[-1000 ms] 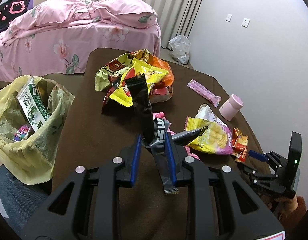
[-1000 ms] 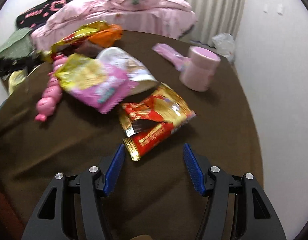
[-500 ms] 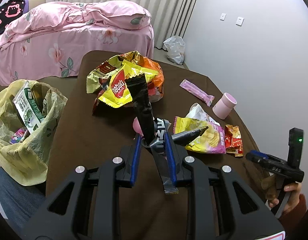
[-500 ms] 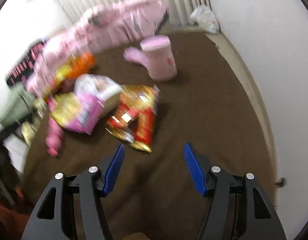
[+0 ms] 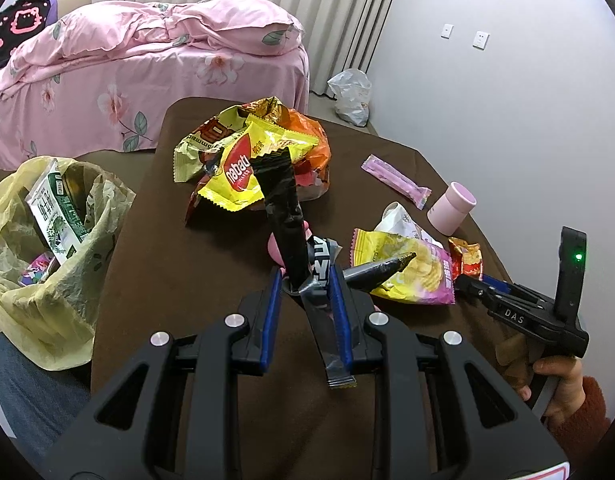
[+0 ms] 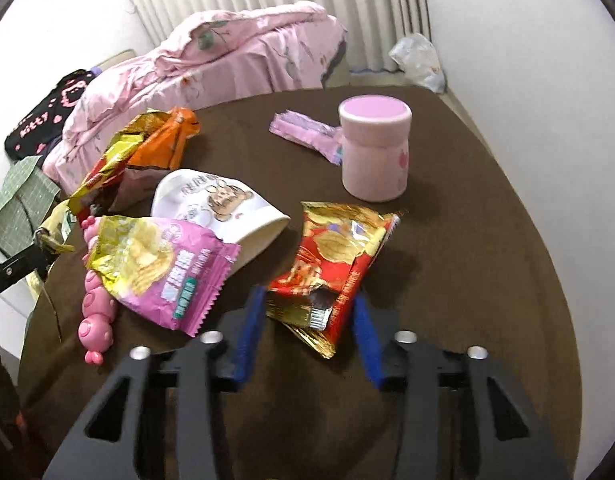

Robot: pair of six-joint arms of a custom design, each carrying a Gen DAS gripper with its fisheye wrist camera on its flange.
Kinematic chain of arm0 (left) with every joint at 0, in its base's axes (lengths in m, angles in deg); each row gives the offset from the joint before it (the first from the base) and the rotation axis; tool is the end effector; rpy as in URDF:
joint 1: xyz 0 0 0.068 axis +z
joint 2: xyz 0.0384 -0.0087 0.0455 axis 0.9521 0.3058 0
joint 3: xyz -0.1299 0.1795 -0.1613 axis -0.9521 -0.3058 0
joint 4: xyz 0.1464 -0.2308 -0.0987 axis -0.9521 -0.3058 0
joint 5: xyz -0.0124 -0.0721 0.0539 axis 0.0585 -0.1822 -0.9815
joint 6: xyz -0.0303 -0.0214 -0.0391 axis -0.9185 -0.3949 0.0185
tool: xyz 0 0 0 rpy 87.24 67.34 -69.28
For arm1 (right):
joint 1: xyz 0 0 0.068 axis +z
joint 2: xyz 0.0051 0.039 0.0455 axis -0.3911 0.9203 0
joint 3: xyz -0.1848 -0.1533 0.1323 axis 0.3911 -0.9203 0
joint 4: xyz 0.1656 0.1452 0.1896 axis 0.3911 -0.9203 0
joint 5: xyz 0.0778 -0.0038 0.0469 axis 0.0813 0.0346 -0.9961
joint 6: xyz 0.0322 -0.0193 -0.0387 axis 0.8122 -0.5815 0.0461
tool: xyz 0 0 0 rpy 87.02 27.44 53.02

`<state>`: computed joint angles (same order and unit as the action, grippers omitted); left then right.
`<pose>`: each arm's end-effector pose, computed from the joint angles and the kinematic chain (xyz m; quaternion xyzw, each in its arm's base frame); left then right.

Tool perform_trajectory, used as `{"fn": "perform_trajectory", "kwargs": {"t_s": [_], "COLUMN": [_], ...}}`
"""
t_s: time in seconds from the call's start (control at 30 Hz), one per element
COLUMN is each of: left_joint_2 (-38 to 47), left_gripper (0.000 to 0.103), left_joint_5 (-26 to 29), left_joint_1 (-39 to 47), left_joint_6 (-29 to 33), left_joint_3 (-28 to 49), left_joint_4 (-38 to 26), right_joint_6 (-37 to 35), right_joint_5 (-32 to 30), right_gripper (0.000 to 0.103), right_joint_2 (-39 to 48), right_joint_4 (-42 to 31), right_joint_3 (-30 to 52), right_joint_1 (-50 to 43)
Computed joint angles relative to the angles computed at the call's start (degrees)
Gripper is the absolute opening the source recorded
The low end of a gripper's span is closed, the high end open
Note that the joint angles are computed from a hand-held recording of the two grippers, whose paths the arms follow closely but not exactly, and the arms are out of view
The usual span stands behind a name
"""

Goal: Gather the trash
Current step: 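Grasp the red snack wrapper with the right gripper while the left gripper holds the black tube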

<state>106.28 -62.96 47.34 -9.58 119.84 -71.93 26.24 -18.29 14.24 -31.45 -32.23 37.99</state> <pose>0.2459 -0.1282 0.2482 0.2790 0.8743 -0.2407 0.3161 0.0884 0.1121 0.1806 0.2387 0.8987 0.0327 0.3664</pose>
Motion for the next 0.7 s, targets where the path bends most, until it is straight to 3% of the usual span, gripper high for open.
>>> {"fn": "perform_trajectory", "kwargs": {"t_s": [0.13, 0.17, 0.37, 0.5, 0.7], "left_joint_2": [0.2, 0.0, -2.4, -4.7, -5.9], "left_gripper": [0.022, 0.022, 0.022, 0.022, 0.022], "left_joint_5": [0.7, 0.9, 2.1, 3.5, 6.5], "left_joint_1": [0.3, 0.4, 1.0, 3.5, 9.3], "left_joint_6": [-0.1, -0.1, 0.5, 0.7, 0.8], "left_joint_3": [0.2, 0.2, -0.3, -0.5, 0.0], "left_joint_4": [-0.2, -0.2, 0.2, 0.3, -0.2], "right_joint_6": [5.7, 7.1, 12.9, 10.3, -1.3], "right_joint_5": [5.3, 6.3, 11.5, 14.6, 16.4], "right_gripper": [0.03, 0.021, 0.02, 0.02, 0.02], "right_joint_2": [1.9, 2.0, 4.8, 7.6, 11.4], "right_joint_4": [-6.9, -8.8, -18.4, -19.2, -13.2], "right_joint_3": [2.7, 3.5, 9.6, 14.2, 19.6], "right_joint_1": [5.7, 6.9, 12.2, 13.9, 13.5]}}
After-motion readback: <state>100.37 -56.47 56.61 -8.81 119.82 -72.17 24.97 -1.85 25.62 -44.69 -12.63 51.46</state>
